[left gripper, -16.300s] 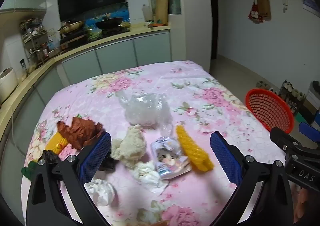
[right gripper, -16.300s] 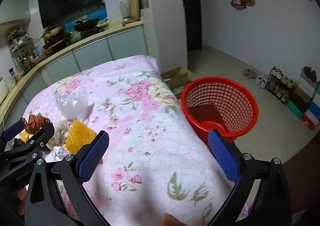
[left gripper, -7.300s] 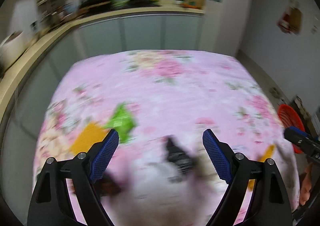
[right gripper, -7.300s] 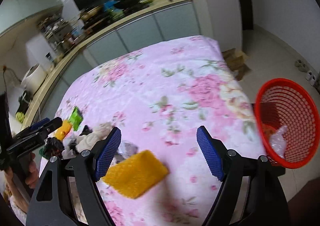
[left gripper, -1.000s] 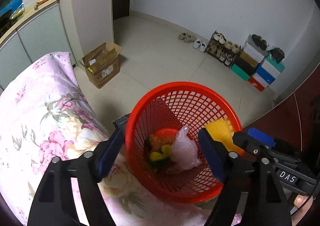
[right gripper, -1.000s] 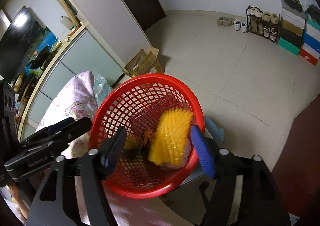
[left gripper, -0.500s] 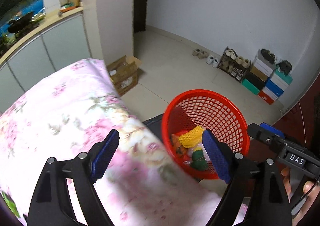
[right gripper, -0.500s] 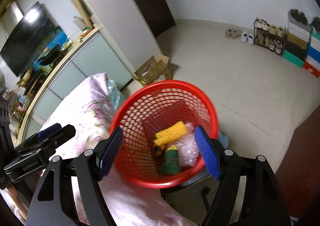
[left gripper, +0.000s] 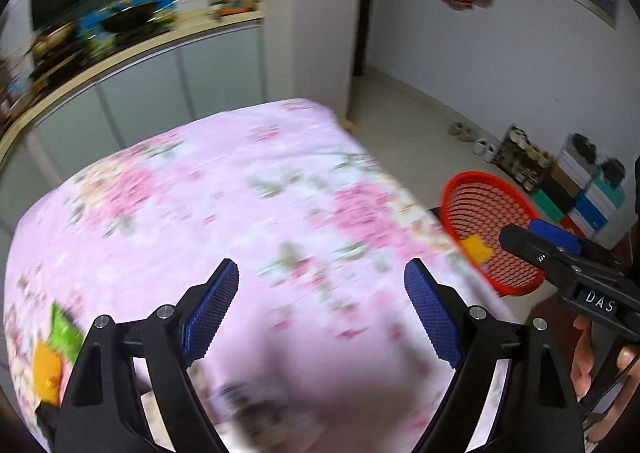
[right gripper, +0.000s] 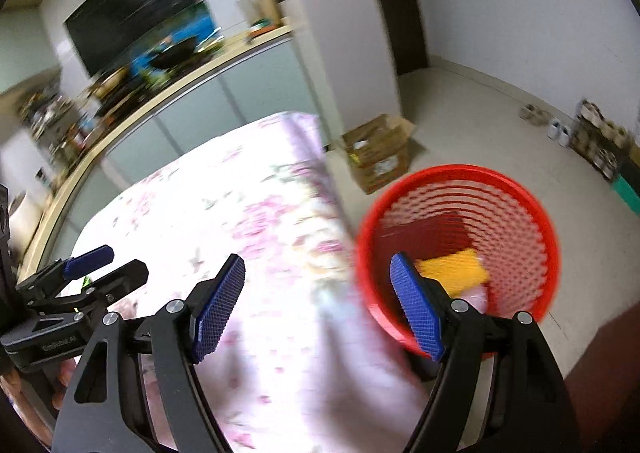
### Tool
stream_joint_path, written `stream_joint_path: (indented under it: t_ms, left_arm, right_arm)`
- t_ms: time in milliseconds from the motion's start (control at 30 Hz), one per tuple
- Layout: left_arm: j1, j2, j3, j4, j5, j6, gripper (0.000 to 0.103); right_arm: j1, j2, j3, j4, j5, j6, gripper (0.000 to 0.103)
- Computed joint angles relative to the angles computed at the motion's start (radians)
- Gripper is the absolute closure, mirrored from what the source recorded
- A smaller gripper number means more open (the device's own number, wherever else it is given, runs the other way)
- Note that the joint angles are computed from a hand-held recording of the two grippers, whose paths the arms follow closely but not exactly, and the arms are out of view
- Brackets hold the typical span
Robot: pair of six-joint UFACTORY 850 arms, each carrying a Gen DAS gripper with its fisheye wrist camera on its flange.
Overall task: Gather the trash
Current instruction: 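Return both tools to the bed and grasp the black plastic bag with the left tool, then lift the black bag with the left tool while the right tool grasps the white mesh cloth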
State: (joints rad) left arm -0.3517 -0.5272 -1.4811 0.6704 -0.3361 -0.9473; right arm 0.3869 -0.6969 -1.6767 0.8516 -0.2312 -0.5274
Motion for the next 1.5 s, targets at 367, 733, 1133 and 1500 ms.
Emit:
stream_joint_path:
  t_ms: [367, 733, 1133, 1500]
  left_arm:
    - [0.116, 0.244, 0.287, 0.258, -0.025, -0.353, 0.021]
    - [0.309, 0.447, 0.556, 0.253, 0.049, -0.476, 0.021]
    - [0.330, 0.404, 0.613, 0.160, 0.083, -0.399, 0.021]
    - [0.327, 0.396, 0.638, 0.302, 0.100, -0.572, 0.054]
  right_arm:
    - [0.086, -0.067, -0.110, -0.082, -0.092, 0.020, 0.030]
    - [0.113, -0.096, -0.154, -0.069, -0.154, -0.026, 0.030]
    - [0.138, -0.117, -0.191, -0.049, -0.208, -0.084, 0.030]
    - [0.174, -0.123, -0.204, -0.046, -0.216, -0.169, 0.030]
